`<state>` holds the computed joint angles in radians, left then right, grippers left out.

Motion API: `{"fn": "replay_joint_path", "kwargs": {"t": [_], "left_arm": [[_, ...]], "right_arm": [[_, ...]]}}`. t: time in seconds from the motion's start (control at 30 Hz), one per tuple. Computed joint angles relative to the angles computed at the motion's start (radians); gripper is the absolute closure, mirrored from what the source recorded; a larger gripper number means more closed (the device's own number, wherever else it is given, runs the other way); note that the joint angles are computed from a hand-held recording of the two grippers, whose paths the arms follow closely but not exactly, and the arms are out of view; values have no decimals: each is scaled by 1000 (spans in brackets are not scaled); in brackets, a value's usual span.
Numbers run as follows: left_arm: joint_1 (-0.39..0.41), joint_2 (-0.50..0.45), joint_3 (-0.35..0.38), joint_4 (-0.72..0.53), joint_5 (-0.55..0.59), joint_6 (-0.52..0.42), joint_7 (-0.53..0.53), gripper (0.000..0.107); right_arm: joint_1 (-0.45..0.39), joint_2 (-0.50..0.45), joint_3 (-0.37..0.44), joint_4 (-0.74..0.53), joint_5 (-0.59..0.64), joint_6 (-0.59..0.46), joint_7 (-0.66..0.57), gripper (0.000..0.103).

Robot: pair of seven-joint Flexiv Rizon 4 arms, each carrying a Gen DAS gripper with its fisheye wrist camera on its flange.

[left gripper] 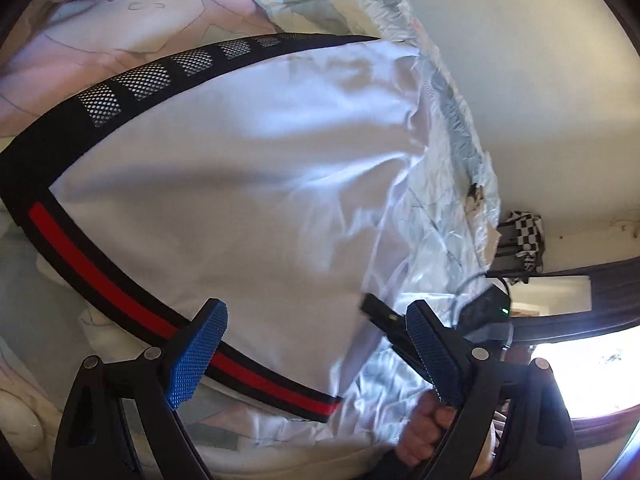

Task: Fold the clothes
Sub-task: 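Grasp the red-striped hem with the right tool, then hold the hem with the right tool and move the left tool to the mesh stripe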

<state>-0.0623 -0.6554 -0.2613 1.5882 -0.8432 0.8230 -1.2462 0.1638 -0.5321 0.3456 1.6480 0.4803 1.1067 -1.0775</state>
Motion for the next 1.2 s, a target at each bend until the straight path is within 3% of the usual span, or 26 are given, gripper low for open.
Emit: {"fn": "replay_joint_path", "kwargs": {"t": [0.17, 0.3, 0.4, 0.43, 0.47, 0.57, 0.7, 0.83, 0.93, 1.03, 1.13, 1.2], "left_arm": [[34, 18, -43, 44, -116, 7, 68, 16], [14, 18, -21, 35, -110, 9, 63, 16], [6, 17, -5, 22, -66, -15, 55, 16], [8, 20, -6, 23, -63, -22, 65, 16], [10, 24, -7, 24, -62, -27, 75, 16], [12, 27, -8, 30, -76, -27, 86, 16], [2, 18, 4, 17, -52, -33, 65, 16], [0, 20, 8, 13, -24, -45, 67, 16], [6, 22, 6, 17, -33, -48, 61, 16], [13, 19, 3, 18, -51, -51, 51, 16], [12, 19, 4, 16, -50, -48, 51, 16], [16, 20, 3, 15, -50, -57, 57, 16]], "right_arm": [[-51, 57, 17, 55, 88, 20, 3, 101], [-13, 79, -20, 76, 24, -7, 6, 100], [7, 45, -30, 26, -20, -60, -2, 81], [12, 50, -35, 31, -25, -61, 10, 53], [-3, 64, -17, 49, 4, -55, -6, 46], [-34, 90, 29, 78, 97, -79, -65, 46], [11, 79, 0, 80, 97, -92, -48, 53], [63, 101, -52, 135, 7, -62, 30, 91], [23, 111, -33, 140, 47, -93, 40, 100], [19, 127, -41, 154, 39, -102, 37, 101], [64, 138, -79, 169, -61, -99, 102, 98], [31, 135, -41, 150, 2, -111, 65, 72]]}}
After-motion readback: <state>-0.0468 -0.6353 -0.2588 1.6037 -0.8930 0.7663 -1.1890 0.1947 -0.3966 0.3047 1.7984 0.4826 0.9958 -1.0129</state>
